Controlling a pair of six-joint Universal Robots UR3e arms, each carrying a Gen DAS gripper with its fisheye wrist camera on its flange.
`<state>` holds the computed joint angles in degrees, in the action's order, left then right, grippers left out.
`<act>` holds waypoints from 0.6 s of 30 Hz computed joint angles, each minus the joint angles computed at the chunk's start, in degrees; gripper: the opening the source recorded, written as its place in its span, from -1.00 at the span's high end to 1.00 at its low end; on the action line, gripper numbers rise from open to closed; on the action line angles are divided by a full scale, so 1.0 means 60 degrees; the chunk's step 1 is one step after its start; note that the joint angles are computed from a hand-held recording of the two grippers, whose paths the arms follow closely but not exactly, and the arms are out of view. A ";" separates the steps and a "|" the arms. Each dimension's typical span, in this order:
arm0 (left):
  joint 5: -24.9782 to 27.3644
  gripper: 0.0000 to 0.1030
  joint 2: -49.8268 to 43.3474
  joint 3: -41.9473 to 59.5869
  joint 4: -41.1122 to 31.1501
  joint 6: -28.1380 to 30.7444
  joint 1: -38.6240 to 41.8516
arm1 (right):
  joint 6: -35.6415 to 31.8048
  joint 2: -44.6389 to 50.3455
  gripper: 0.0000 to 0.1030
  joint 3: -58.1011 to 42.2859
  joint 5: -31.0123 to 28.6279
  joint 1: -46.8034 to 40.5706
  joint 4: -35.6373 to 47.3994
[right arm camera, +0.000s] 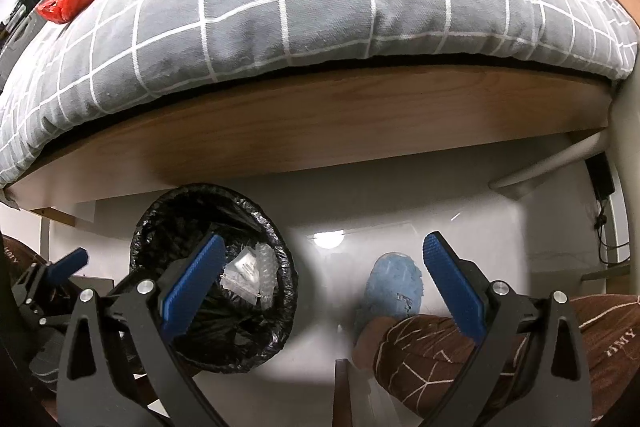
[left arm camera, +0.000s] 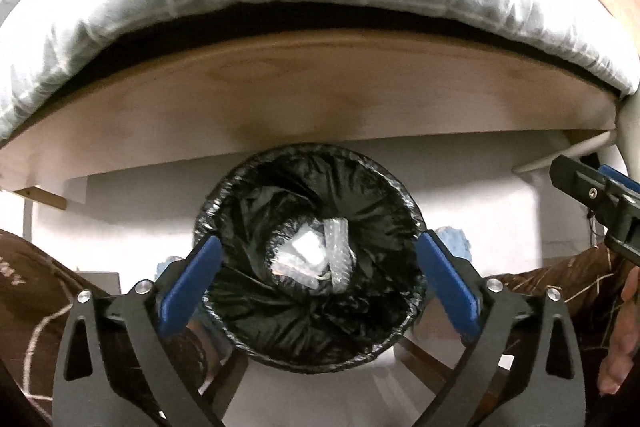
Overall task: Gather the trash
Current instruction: 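Open the right tool over the bin while the left tool drops the bubble wrap in, then raise both tools back over the remaining trash on the bed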
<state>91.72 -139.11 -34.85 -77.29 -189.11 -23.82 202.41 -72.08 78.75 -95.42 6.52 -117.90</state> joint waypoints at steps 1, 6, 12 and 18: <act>0.0043 -0.89 0.0057 0.0002 -0.0040 -0.0003 0.0028 | -0.0019 0.0003 -0.85 -0.0052 0.0005 -0.0003 0.0029; -0.0020 -0.89 0.0737 -0.0658 0.0340 -0.0094 0.0262 | -0.0102 0.0090 -0.86 -0.0432 -0.0385 0.0221 0.0280; 0.0018 -0.89 0.1537 -0.1213 0.0817 -0.0028 0.0502 | -0.0256 0.0111 -0.85 -0.1093 -0.0597 0.0535 0.0472; -0.0244 -0.89 0.2178 -0.1424 0.1013 -0.0070 0.0788 | -0.0085 -0.0061 -0.86 -0.1781 -0.0572 0.0580 0.0706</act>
